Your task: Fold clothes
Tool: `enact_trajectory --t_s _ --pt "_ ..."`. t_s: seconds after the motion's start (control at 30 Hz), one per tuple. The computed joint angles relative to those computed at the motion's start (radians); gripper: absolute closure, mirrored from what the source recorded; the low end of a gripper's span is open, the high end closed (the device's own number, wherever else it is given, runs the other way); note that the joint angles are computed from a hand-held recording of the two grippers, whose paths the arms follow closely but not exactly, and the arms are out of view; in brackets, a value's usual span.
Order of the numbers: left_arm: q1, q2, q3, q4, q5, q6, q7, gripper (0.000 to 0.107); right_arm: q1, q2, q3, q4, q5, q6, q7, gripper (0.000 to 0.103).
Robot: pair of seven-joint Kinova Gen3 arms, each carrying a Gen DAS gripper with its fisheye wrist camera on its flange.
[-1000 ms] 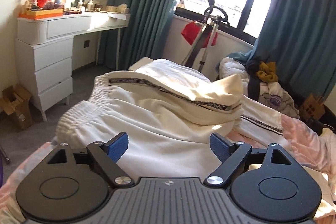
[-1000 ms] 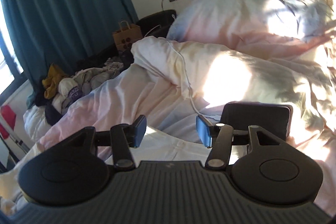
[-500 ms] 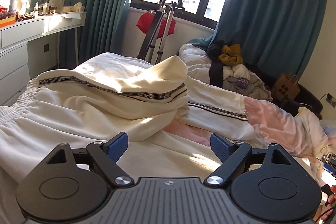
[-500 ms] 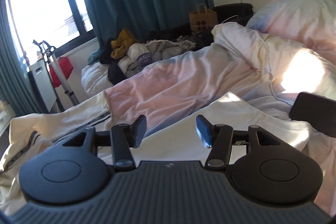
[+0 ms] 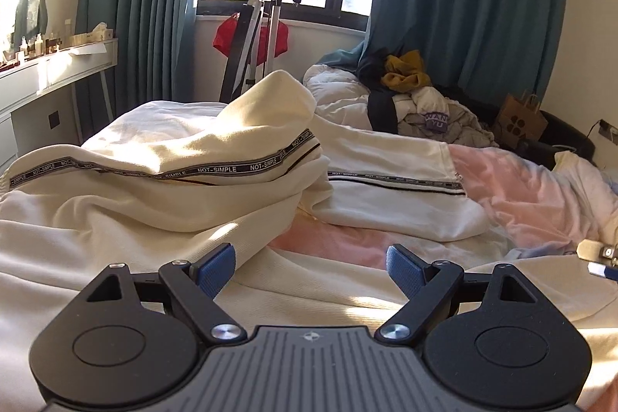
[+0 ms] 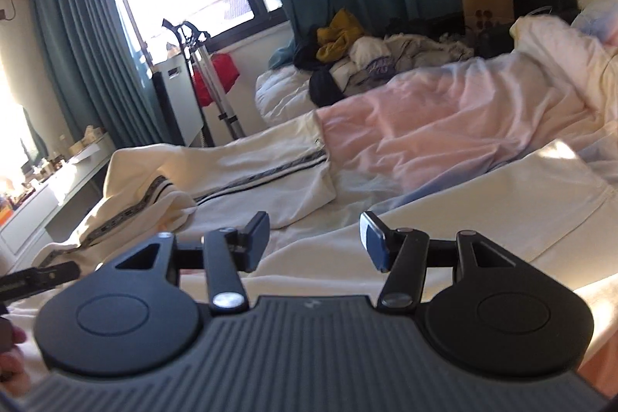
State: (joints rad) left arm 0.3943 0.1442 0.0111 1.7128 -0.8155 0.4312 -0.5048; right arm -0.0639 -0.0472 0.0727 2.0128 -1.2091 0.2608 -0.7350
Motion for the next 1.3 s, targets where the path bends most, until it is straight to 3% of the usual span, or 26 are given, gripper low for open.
enact_trajectory --t_s 0.1,0.17,0.27,0.33,0.43,0.5,0.57,0.6,0.67,0.77,1.0,1.17,1.3 --pt "0.036 0.063 -0.07 -0.033 -0.042 -0.008 -0.024 0.02 0.111 0.111 -0.075 -0.104 0.024 0.122 -0.122 0.047" --pt "0.022 0.092 -0.082 -0.039 -0.075 -0.032 -0.005 0.02 0.195 0.198 -0.144 -0.179 0.01 0.203 -0.203 0.047" --pt "-0.018 0.128 -0.095 -0.047 -0.028 -0.071 -0.035 0.02 0.232 0.311 -0.203 -0.274 0.038 0.228 -0.325 0.047" --pt "-0.007 0.158 -0.138 -0.056 -0.022 -0.071 -0.04 0.02 0.187 0.371 -0.183 -0.331 0.074 0.203 -0.407 0.047" --pt "-0.029 0.183 -0.175 -0.045 0.037 -0.14 -0.071 0.02 0.051 0.44 -0.066 -0.399 0.138 0.146 -0.529 0.047" --pt "-0.111 0.193 -0.121 -0.039 0.118 -0.184 -0.128 0.02 -0.002 0.482 -0.029 -0.433 0.198 0.091 -0.61 0.048" --pt "-0.159 0.197 -0.099 -0.027 0.183 -0.233 -0.172 0.019 0.01 0.5 -0.063 -0.453 0.255 0.036 -0.691 0.049" --pt "-0.166 0.196 -0.101 -0.02 0.207 -0.254 -0.19 0.019 0.036 0.509 -0.105 -0.46 0.291 0.002 -0.732 0.053" --pt "-0.211 0.19 -0.066 -0.008 0.25 -0.28 -0.241 0.019 0.091 0.522 -0.195 -0.466 0.37 -0.072 -0.803 0.082" --pt "-0.293 0.184 0.007 0.009 0.311 -0.316 -0.318 0.019 0.118 0.526 -0.222 -0.513 0.437 -0.1 -0.857 0.089" --pt "-0.609 0.166 0.324 0.078 0.44 -0.447 -0.444 0.019 -0.035 0.578 0.078 -0.836 0.579 0.074 -0.973 0.091" --pt "-0.83 0.195 0.556 0.12 0.312 -0.55 -0.356 0.019 -0.122 0.633 0.304 -1.068 0.74 0.157 -1.122 0.092" --pt "-0.955 0.232 0.708 0.13 0.37 -0.557 -0.458 0.019 -0.116 0.689 0.474 -1.233 0.765 0.272 -1.177 0.092"
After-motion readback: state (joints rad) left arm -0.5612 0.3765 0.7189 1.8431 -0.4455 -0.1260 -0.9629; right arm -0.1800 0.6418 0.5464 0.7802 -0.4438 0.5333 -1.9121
